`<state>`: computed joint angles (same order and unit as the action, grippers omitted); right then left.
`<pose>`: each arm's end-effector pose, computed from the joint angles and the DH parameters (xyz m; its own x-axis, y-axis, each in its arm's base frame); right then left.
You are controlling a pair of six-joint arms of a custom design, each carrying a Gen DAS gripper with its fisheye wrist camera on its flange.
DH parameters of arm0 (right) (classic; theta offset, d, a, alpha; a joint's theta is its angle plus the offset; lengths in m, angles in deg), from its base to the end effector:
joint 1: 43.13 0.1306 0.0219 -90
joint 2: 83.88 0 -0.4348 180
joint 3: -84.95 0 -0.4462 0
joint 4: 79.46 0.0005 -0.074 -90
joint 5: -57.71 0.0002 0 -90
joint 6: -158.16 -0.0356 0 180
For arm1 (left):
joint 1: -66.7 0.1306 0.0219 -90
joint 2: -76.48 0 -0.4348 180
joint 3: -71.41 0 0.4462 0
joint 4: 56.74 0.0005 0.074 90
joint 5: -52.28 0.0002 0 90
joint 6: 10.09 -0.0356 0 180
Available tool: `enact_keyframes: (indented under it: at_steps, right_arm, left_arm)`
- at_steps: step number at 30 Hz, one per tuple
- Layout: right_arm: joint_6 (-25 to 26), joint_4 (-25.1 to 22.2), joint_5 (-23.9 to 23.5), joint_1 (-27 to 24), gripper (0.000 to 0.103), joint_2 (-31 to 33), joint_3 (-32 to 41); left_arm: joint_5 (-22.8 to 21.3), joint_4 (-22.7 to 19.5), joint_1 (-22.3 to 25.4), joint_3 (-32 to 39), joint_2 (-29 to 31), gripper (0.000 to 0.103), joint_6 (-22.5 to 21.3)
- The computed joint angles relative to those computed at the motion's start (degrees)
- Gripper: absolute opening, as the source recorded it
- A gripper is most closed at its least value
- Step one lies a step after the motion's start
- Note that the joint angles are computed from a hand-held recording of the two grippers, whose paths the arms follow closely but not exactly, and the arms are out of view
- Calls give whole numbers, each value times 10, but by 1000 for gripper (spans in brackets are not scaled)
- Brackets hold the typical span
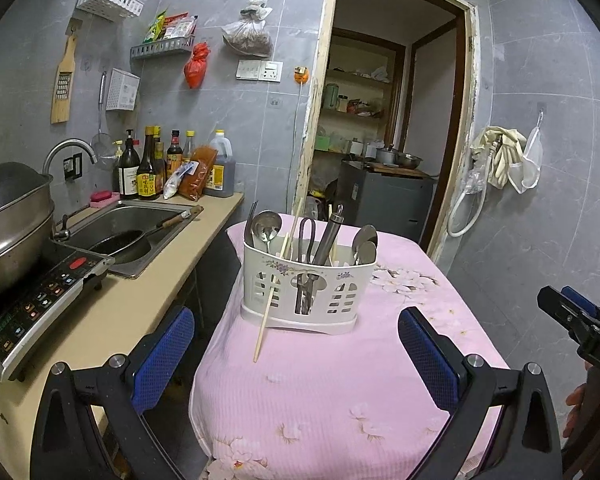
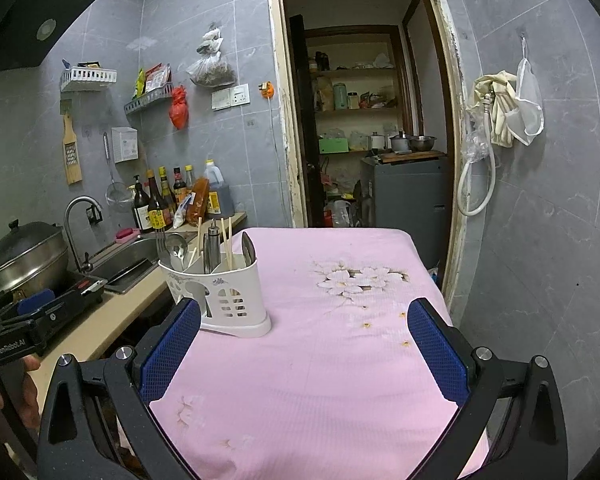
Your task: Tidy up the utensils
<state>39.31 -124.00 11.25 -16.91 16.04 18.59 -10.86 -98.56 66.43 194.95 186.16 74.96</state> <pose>0.5636 0.2497 0.6134 -0.3010 0.2416 -0.9225 0.4061 0.9077 0.1052 0.6948 -0.0199 0.5971 -0.4323 0.0790 -0.8983 0.4422 0.8867 -0.1348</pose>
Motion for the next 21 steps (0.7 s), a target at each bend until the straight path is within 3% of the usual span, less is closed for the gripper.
enact_keyframes:
  at_steps: [21]
  right_arm:
    - [-2, -13, 11, 11, 102, 8, 13]
  left_arm:
    - [4, 5, 7, -10, -7, 103, 4]
